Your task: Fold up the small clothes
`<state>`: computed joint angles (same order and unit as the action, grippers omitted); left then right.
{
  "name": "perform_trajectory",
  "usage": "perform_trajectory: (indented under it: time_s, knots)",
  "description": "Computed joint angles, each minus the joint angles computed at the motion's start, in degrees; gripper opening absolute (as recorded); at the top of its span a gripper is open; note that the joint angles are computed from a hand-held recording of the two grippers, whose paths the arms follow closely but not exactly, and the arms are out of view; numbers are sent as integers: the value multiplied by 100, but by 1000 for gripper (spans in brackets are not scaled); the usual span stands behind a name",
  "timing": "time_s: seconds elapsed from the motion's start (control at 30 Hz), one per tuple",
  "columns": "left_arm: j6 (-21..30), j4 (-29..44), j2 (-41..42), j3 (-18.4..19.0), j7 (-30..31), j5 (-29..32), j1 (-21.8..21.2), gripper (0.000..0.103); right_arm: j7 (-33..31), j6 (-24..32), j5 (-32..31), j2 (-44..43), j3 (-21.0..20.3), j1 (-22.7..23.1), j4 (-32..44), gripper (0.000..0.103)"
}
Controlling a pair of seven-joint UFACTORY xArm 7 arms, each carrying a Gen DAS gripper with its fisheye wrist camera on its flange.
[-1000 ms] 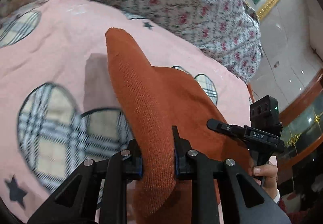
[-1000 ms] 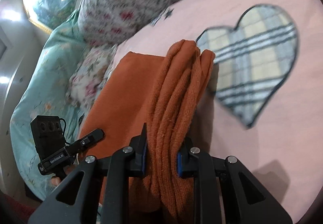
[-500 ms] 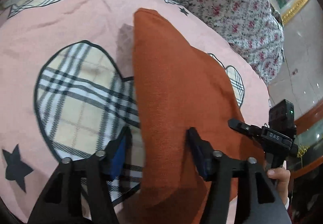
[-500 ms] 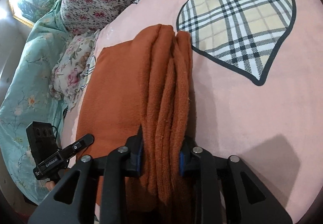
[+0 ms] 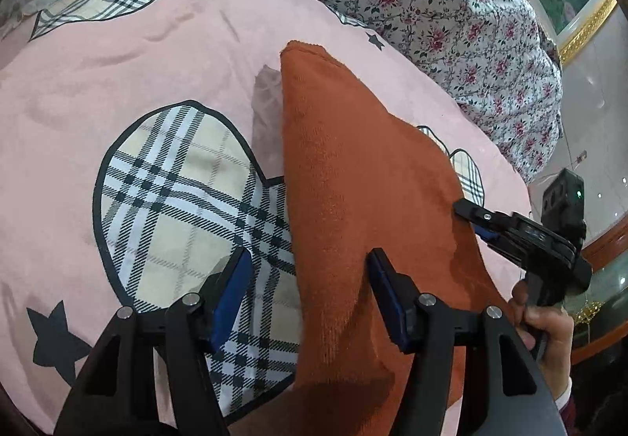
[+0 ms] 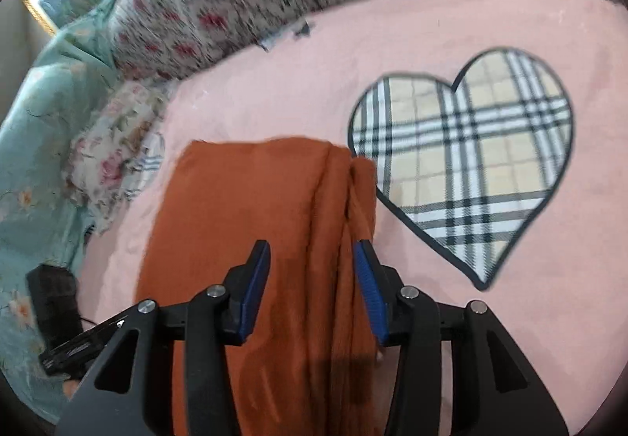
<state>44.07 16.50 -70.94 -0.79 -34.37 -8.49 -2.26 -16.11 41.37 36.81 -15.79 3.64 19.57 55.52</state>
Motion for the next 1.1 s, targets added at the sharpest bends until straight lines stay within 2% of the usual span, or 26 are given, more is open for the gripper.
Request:
perform_trajectory:
  time_s: [0.07, 0.1, 0.23, 0.4, 0.47, 0.53, 0.67, 0.73, 0.87, 0.93, 1.03, 1.07, 1.1]
  knots:
    - [10, 23, 47, 27, 41, 20, -5, 62, -21, -42, -50, -7, 15, 1, -1, 25]
    - [7, 50, 94, 30, 50, 22, -6, 62, -104, -50, -15, -18, -1, 25, 19, 16]
    - [22, 270, 388, -85, 97, 102, -22, 61, -411, -160, 324, -362, -149, 116, 10, 13]
    - [10, 318, 703, -237, 71, 200, -67, 63, -153, 39, -24, -72, -118, -17, 67, 12]
    - [131, 326, 574, -232, 50, 194, -124, 62, 7, 124, -124, 46, -83, -88, 49, 15]
    - [448, 352, 254, -316, 87, 280, -186, 61, 30, 202, 81, -117, -147, -112, -77, 19]
    - [1163, 270, -677, -532, 81, 347, -412, 61, -104, 273, 261, -1101, -285, -63, -704, 28]
    - [1624, 159, -1392, -777, -59, 337, -550, 62, -237, 426, 385, -1788, -459, 27, -1160, 35]
    - [2336, 24, -2328, -1329, -414, 166, -979, 62, -156, 800, 113, -2766, -588, 32, -1821, 38]
    - [2516, -35, -2480, -1594, -541, 23, -1237, 64, -100, 985, -45, -3053, -589, 48, -2034, 38]
    - [2599, -23, -2217, -1885, -635, 39, -1419, 64, -7, 1077, -240, -3143, -481, 108, -2192, 38]
    - [2570, -13, -2101, -2003, -680, 90, -1442, 64, 33, 1093, -264, -3083, -490, 128, -2170, 34]
    - [2523, 6, -1969, -2081, -707, 170, -1456, 64, 95, 1122, -246, -3005, -495, 166, -2115, 12]
